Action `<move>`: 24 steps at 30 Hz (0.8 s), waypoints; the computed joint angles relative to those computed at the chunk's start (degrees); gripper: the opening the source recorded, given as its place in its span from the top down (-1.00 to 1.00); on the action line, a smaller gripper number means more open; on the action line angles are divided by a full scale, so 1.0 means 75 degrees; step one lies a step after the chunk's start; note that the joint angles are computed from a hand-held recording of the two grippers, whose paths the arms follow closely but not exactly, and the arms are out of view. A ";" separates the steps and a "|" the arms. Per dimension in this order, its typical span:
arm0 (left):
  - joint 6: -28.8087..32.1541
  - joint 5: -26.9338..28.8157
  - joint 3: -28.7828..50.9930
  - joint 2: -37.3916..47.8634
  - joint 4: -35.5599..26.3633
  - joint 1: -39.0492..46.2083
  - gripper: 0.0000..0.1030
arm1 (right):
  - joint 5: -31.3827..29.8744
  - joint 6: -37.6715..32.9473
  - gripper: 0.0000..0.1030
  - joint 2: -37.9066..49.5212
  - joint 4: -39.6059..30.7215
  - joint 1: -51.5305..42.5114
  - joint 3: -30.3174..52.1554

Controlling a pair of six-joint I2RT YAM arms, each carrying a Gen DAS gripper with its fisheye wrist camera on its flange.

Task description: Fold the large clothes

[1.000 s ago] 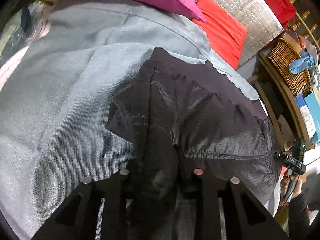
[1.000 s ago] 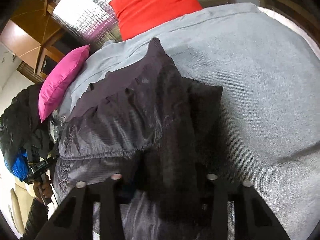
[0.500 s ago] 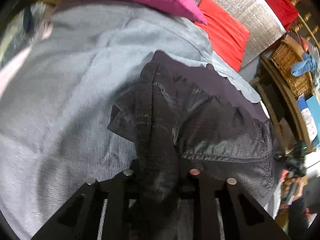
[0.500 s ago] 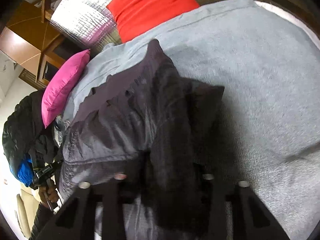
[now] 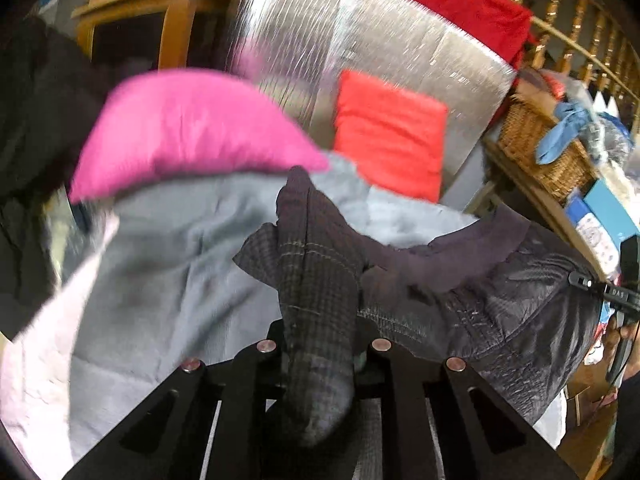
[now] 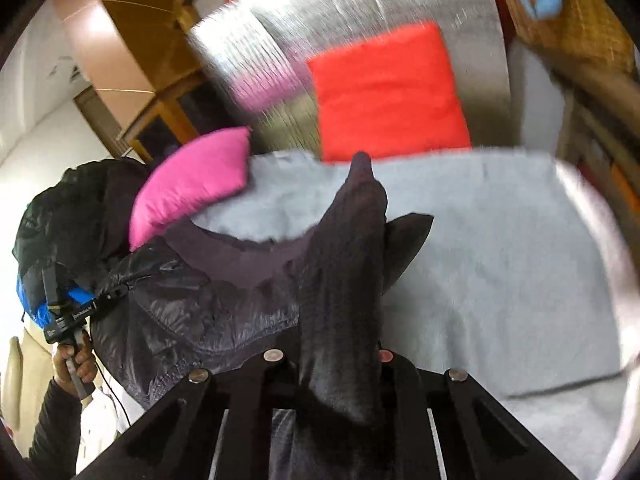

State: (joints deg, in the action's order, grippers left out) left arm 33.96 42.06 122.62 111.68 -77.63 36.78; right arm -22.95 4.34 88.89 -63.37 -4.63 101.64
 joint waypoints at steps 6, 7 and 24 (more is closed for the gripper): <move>0.0843 0.1012 -0.0293 -0.1111 -0.0671 0.0845 0.69 | -0.0063 -0.0362 0.75 -0.0761 -0.0993 -0.0275 0.0965; 0.1049 0.1192 -0.0519 -0.1319 -0.0786 0.1028 0.69 | -0.0142 -0.0410 0.75 -0.1022 -0.1026 -0.0403 0.0792; 0.2011 -0.0599 -0.8500 -0.3069 0.2948 0.2359 -0.15 | -0.2225 -0.3574 -0.08 -0.4789 -0.0140 -0.5450 -0.7969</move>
